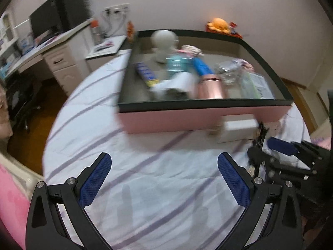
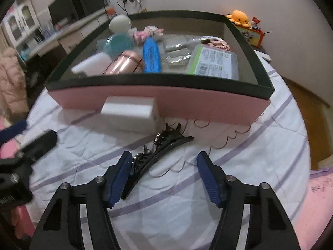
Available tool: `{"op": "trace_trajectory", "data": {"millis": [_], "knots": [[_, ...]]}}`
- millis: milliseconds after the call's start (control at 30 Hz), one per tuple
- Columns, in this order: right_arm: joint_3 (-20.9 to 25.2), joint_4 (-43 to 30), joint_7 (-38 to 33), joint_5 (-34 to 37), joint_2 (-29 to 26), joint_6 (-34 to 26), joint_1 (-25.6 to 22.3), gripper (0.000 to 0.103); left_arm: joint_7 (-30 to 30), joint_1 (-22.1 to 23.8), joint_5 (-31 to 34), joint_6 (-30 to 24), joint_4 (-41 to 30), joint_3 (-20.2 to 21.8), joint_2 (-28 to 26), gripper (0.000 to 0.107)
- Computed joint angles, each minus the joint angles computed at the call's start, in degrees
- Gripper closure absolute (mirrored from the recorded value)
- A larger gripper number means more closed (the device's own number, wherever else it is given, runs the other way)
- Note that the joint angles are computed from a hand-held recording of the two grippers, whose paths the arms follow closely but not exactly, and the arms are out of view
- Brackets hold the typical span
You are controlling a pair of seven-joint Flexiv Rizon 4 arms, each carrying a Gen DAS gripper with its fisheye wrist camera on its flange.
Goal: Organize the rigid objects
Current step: 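Grasp the white charger with left tool while right tool grasps the black hair clip, then lift the charger and hair clip and carry them over the pink box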
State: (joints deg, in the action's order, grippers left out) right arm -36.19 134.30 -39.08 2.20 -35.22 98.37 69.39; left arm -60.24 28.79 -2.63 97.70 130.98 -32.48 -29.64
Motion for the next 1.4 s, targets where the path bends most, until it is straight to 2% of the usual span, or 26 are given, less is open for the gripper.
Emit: {"op": "trace_trajectory", "data": {"millis": [33, 100, 133, 200, 267, 400, 433, 500, 533, 567, 633, 667, 700, 767, 800, 867, 967, 1033, 1200, 1400], "knots": [[0.0, 0.7, -0.2, 0.2, 0.5, 0.6, -0.4, 0.062, 0.0, -1.0, -0.2, -1.0, -0.6, -0.1, -0.2, 0.004], [1.3, 2.3, -1.1, 1.0, 1.6, 2.1, -2.9, 0.065, 0.5, -2.9, -1.0, -3.1, -1.8, -0.8, -0.8, 0.004], [4.2, 2.6, -2.0, 1.2, 2.3, 4.0, -5.9, 0.065, 0.3, -5.3, -1.7, -3.5, -2.7, 0.3, -1.2, 0.004], [7.7, 3.4, -3.7, 2.5, 3.1, 6.7, -9.7, 0.067, -1.1, -11.9, -3.2, -3.3, -4.7, 5.8, -1.4, 0.004], [10.1, 4.1, -6.0, 3.2, 3.6, 8.4, -12.2, 0.067, -1.8, -16.2, -5.1, -6.8, -7.0, 9.6, -1.6, 0.004], [8.7, 4.4, -9.3, 5.7, 4.1, 7.2, -10.5, 0.067, -0.9, -19.1, -8.9, -10.8, -8.9, 11.3, -2.5, 0.004], [9.5, 4.5, -9.9, 6.1, 4.3, 7.7, -11.3, 0.067, -0.7, -20.8, -9.3, -11.5, -9.7, 12.8, -2.8, 0.004], [11.0, 4.0, -11.0, 6.5, 4.4, 7.8, -12.6, 0.067, -1.5, -26.6, -9.0, -12.9, -11.6, 18.2, -3.4, 0.004], [11.1, 4.1, -11.5, 6.8, 4.6, 7.8, -12.6, 0.067, -2.7, -28.5, -7.8, -12.2, -12.1, 20.2, -3.7, 0.006], [10.9, 3.9, -12.0, 7.0, 4.4, 7.4, -12.3, 0.066, -1.8, -29.1, -8.6, -10.4, -11.8, 20.4, -4.0, 0.007], [12.5, 3.2, -12.6, 7.1, 3.8, 8.3, -14.3, 0.062, -0.8, -26.0, -10.1, -9.6, -11.0, 16.8, -4.2, 0.010], [13.7, 2.9, -12.7, 7.5, 3.5, 9.3, -15.6, 0.059, 0.0, -24.3, -10.8, -8.7, -10.3, 14.9, -4.2, 0.017], [13.4, 2.8, -12.7, 8.1, 3.2, 9.5, -15.2, 0.059, -0.1, -24.0, -10.8, -7.7, -9.9, 14.9, -4.0, 0.022], [9.6, 2.4, -13.1, 9.8, 2.2, 8.0, -10.9, 0.060, 0.6, -22.7, -10.1, -6.0, -8.8, 14.1, -3.7, 0.040], [6.8, 2.2, -13.0, 10.3, 1.3, 6.9, -8.0, 0.060, 1.9, -20.2, -9.7, -5.0, -7.9, 11.6, -3.7, 0.040], [4.5, 2.2, -12.4, 10.3, 0.5, 6.4, -5.5, 0.061, 3.3, -17.1, -9.2, -5.9, -7.2, 8.5, -3.7, 0.040], [9.3, 2.6, -11.6, 10.3, 1.9, 9.0, -10.3, 0.068, 3.5, -17.5, -8.6, -5.3, -7.0, 8.9, -3.5, 0.040], [11.0, 3.2, -11.8, 10.8, 2.9, 9.6, -11.6, 0.073, 4.2, -16.0, -8.5, -5.9, -6.7, 7.3, -3.4, 0.040], [10.3, 4.5, -11.6, 12.6, 4.0, 9.8, -10.0, 0.081, 6.0, -10.7, -9.2, -5.6, -3.8, 1.7, -2.3, 0.040], [5.2, 6.6, -11.7, 14.5, 5.1, 8.7, -3.7, 0.086, 5.7, -4.2, -7.5, -3.9, 0.2, -3.2, -1.3, 0.040]]}}
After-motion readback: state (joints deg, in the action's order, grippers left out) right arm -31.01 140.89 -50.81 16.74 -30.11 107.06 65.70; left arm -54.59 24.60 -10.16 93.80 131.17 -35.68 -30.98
